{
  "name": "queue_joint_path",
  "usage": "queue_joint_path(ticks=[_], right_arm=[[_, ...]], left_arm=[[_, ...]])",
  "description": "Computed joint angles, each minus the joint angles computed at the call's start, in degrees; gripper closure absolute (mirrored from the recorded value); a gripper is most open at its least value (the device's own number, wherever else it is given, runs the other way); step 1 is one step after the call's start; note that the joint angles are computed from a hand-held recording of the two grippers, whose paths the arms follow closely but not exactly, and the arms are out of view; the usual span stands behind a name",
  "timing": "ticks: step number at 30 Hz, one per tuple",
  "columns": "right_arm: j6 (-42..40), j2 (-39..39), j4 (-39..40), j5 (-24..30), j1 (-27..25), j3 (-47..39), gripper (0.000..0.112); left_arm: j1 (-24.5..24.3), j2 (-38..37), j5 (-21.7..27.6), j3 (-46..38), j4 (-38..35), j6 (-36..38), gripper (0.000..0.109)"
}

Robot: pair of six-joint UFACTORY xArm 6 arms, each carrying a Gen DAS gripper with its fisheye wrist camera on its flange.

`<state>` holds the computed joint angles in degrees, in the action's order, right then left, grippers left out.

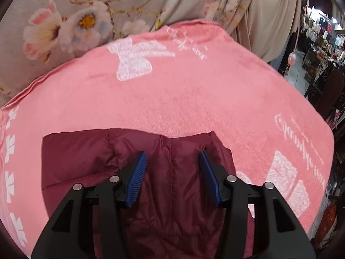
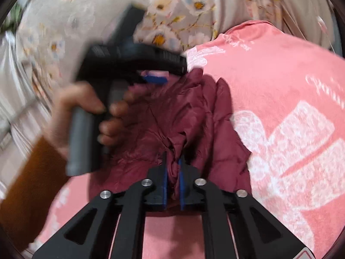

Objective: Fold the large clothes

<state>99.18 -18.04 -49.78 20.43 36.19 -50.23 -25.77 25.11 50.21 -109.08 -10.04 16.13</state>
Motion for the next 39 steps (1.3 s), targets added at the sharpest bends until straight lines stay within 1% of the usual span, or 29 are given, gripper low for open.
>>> queue_joint_path(ticks=[1, 4, 6, 7, 10, 13, 16, 18, 20, 22, 26, 27, 29, 30, 31, 32, 33, 34, 36, 38, 39], right_arm=[[4.1, -1.9, -2.8, -0.9, -0.2, 1.8, 0.107], [9.9, -4.6, -6.0, 0.5, 0.4, 4.4, 0.108], [9.7, -4.6, -4.8, 0.8, 0.4, 5.3, 0.108], [9.9, -4.6, -3.6, -0.3, -0.3, 6.4, 0.108], [13.3, -4.1, -3.5, -5.9, -3.5, 9.1, 0.108], [14.3, -3.2, -3.1, -9.2, -5.1, 10.0, 0.108], [18.2, -2.9, -6.3, -11.6, -6.3, 10.8, 0.108], [21.0, -2.7, -8.3, -12.8, -6.5, 11.2, 0.109], [21.6, -2.9, -8.7, -12.8, -6.3, 11.8, 0.11], [20.8, -2.7, -7.8, -12.4, -5.8, 12.1, 0.11], [21.2, -1.6, -7.5, -13.9, -6.5, 12.3, 0.112], [19.9, -1.4, -6.0, -13.9, -6.4, 12.4, 0.112], [14.8, -1.6, -1.5, -12.3, -5.6, 12.1, 0.111], [11.4, -2.0, 0.9, -9.4, -4.4, 11.4, 0.11], [8.7, -2.7, 2.3, -5.3, -2.7, 10.3, 0.107], [6.9, -3.3, 2.8, -1.8, -1.3, 9.3, 0.104], [6.3, -3.9, 2.4, 1.0, -0.1, 8.6, 0.098], [6.4, -4.4, 1.9, 2.3, 0.6, 8.4, 0.094], [6.3, -5.3, 1.8, 3.3, 1.3, 8.5, 0.094], [6.5, -5.7, 2.5, 2.3, 1.0, 9.3, 0.101], [7.1, -6.0, 2.4, 2.0, 1.0, 9.6, 0.101]], left_arm=[[-0.2, 1.3, 0.7, -1.5, 0.7, -0.4, 0.063], [-1.0, 3.9, 1.6, -3.8, 1.9, -1.1, 0.066], [-1.8, 5.0, 1.2, -4.4, 3.2, -2.0, 0.066], [-2.2, 5.5, 1.0, -4.8, 4.1, -2.6, 0.066], [-3.0, 7.4, 0.8, -6.2, 6.7, -5.0, 0.067], [-3.3, 9.1, 0.7, -7.6, 8.6, -7.0, 0.067], [-3.4, 10.9, 0.8, -9.0, 10.0, -8.4, 0.067], [-3.3, 12.7, 1.8, -11.0, 10.2, -9.2, 0.067], [-3.3, 13.7, 1.9, -11.9, 10.8, -9.7, 0.067], [-3.5, 14.0, 0.9, -11.5, 11.7, -10.0, 0.067], [-3.7, 13.4, -2.4, -8.7, 13.1, -10.8, 0.067], [-3.7, 13.2, -3.2, -8.1, 13.7, -11.1, 0.067], [-3.8, 12.9, -4.2, -7.4, 14.0, -11.4, 0.067], [-3.6, 12.5, -5.1, -6.6, 13.2, -10.9, 0.067], [-3.4, 12.1, -5.4, -6.2, 11.9, -10.2, 0.067], [-2.9, 11.3, -5.8, -5.5, 9.5, -8.8, 0.067], [-2.6, 10.0, -6.5, -4.0, 7.6, -7.7, 0.067], [-2.2, 7.1, -8.0, -0.6, 5.6, -6.2, 0.067], [-1.8, 3.1, -9.0, 3.7, 1.7, -2.4, 0.067], [-1.6, -1.0, -8.5, 7.5, -1.9, 1.2, 0.067], [-1.5, -2.1, -7.6, 8.3, -3.3, 2.5, 0.067]])
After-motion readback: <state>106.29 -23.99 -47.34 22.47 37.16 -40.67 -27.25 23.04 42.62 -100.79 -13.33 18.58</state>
